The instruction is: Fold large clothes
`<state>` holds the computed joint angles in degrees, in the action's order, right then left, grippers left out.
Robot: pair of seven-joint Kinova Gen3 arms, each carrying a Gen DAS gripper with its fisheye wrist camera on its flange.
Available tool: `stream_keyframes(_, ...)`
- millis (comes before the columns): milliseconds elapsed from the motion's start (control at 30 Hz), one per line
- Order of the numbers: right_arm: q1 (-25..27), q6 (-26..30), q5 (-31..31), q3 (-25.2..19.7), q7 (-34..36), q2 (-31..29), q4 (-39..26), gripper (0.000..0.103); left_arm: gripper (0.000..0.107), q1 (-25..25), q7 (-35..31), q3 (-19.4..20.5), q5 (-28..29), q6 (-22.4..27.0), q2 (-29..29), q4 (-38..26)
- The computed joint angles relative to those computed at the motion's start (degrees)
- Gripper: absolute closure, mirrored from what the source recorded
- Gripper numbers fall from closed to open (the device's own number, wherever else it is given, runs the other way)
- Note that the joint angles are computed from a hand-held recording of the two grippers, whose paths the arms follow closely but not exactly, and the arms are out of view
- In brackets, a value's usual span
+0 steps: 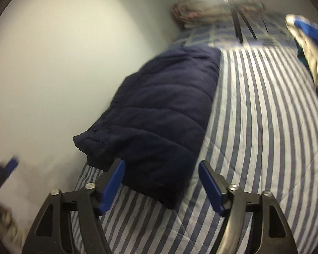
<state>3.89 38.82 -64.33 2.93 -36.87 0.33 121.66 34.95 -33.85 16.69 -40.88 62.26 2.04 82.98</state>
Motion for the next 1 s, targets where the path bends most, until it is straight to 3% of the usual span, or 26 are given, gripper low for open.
stream_keyframes(133,2.11,3.77,-5.92,0.77,4.5,3.24,2.19,0.024,0.062,-3.49,-1.01,-3.35,2.74,-1.15,8.23,-2.47)
stream_keyframes(233,2.79,3.9,-8.2,-0.32,5.75,6.49,2.74,0.023,0.063,-1.0,-2.16,-8.45,2.3,1.53,14.17,-4.2)
stream_keyframes(433,5.4,8.55,-16.07,-2.6,12.36,13.69,2.02,0.022,0.062,-2.39,-8.62,-11.18,7.99,0.61,19.65,-4.26)
stream_keyframes(467,5.4,8.72,-16.84,-3.12,13.0,14.38,1.58,0.023,0.063,-2.19,-8.88,-11.65,8.58,0.45,19.76,-4.44)
stream_keyframes(500,5.32,9.39,-16.69,-3.42,12.75,15.07,0.8,0.032,0.063,-2.18,-9.05,-12.03,9.33,0.35,19.79,-4.63)
stream_keyframes(633,2.26,5.45,-10.88,-4.38,6.52,14.35,-2.5,0.063,0.063,-2.45,-9.61,-12.83,11.42,-0.67,19.31,-4.31)
stream_keyframes(733,1.03,2.89,-5.72,-4.95,2.0,12.1,-3.92,0.073,0.063,-2.28,-10.38,-12.71,12.4,-0.18,18.87,-4.65)
stream_keyframes(1000,1.37,5.98,7.65,-3.41,-9.07,5.3,-5.45,0.078,0.066,-0.58,-12.27,-10.22,14.36,0.54,14.44,-1.35)
